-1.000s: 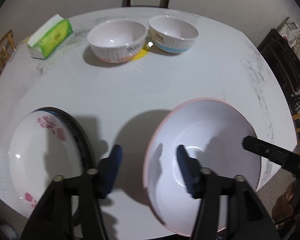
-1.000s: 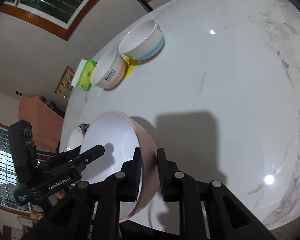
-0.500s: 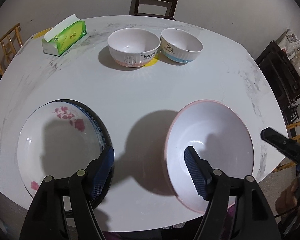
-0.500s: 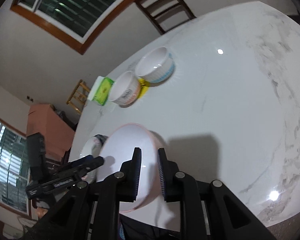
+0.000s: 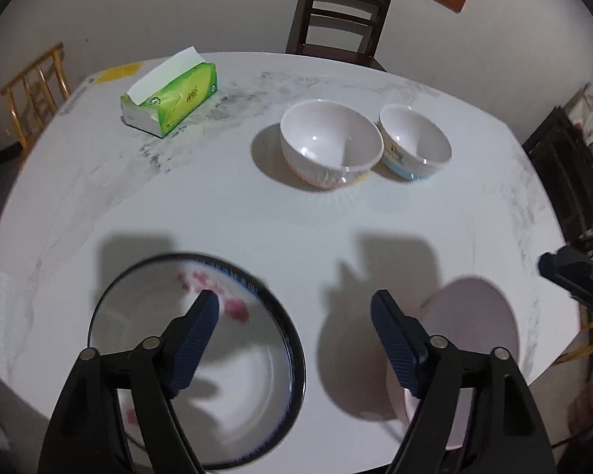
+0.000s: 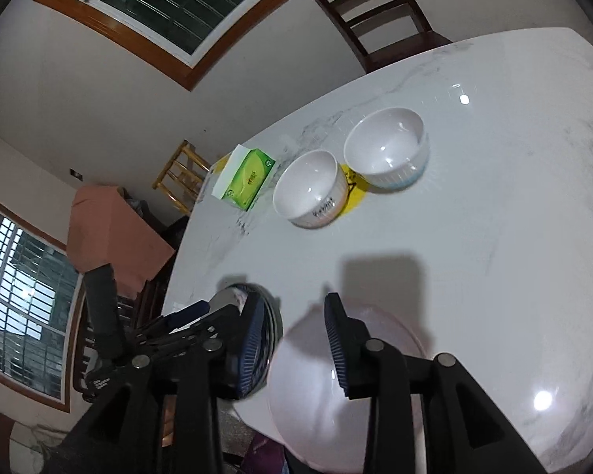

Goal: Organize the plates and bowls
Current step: 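Move both tools to the white 'Rabbit' bowl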

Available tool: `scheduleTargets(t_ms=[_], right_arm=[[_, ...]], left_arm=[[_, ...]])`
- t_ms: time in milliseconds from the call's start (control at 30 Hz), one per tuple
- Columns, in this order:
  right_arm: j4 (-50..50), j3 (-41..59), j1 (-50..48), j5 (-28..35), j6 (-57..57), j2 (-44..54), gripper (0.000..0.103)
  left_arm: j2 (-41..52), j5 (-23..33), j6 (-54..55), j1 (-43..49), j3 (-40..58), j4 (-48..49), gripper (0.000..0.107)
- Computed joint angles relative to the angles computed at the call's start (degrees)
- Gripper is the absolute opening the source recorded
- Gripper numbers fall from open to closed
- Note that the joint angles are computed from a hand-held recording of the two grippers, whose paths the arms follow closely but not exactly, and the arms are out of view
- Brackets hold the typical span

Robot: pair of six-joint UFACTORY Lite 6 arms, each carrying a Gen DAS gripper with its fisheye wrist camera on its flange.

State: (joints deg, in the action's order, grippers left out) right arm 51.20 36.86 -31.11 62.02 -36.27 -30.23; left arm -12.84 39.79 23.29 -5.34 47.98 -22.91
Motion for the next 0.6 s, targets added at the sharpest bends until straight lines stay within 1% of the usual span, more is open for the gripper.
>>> scheduleTargets(t_ms=[33, 67, 133, 200, 233, 300, 367, 467, 500, 600], right_arm=[[0.15, 1.86, 2.31, -1.71, 1.44, 3.34, 0.034], [0.25, 3.05, 3.59, -2.80, 2.50, 5.41, 0.034], [-0.15, 6.96, 7.44, -6.55, 5.03, 11.26, 0.034], [-2.42, 11.03, 10.99, -10.72, 9.17, 16.89, 0.034], [-2.79, 13.14, 12.24, -11.83, 10.53, 20.13, 0.034], [-2.53, 15.86, 14.02, -13.42, 11.91, 24.95, 0.034], [-2.27, 18.90, 15.44, -14.79, 13.53, 30.09, 0.034], [-2.40, 22.23, 17.13, -17.15, 14.83, 35.34, 0.034], [-3.00, 23.82, 17.75, -17.84, 15.73, 37.54, 0.034], [-3.21, 27.53, 18.50, -18.65, 16.87, 42.58, 0.034]], left_arm=[[3.94, 1.94, 4.70, 2.48, 3.30, -4.44, 0.083], [6.70, 2.46, 7.00, 3.81, 5.40, -6.71, 0.083], [12.82, 2.58, 8.30, 4.32, 11.22, -7.61, 0.083], [17.65, 2.12, 5.67, 3.08, 16.39, -4.48, 0.083], [21.27, 2.49, 4.72, 2.86, 20.12, -3.73, 0.083], [26.65, 5.09, 6.07, 3.15, 25.67, -5.78, 0.083], [33.22, 7.66, 5.07, 2.95, 32.69, -6.48, 0.083], [39.95, 8.78, 2.69, 2.28, 40.06, -5.89, 0.083], [40.99, 8.64, 2.11, 2.04, 41.13, -5.63, 0.083], [46.02, 9.03, 0.02, 0.65, 47.20, -3.38, 0.083]])
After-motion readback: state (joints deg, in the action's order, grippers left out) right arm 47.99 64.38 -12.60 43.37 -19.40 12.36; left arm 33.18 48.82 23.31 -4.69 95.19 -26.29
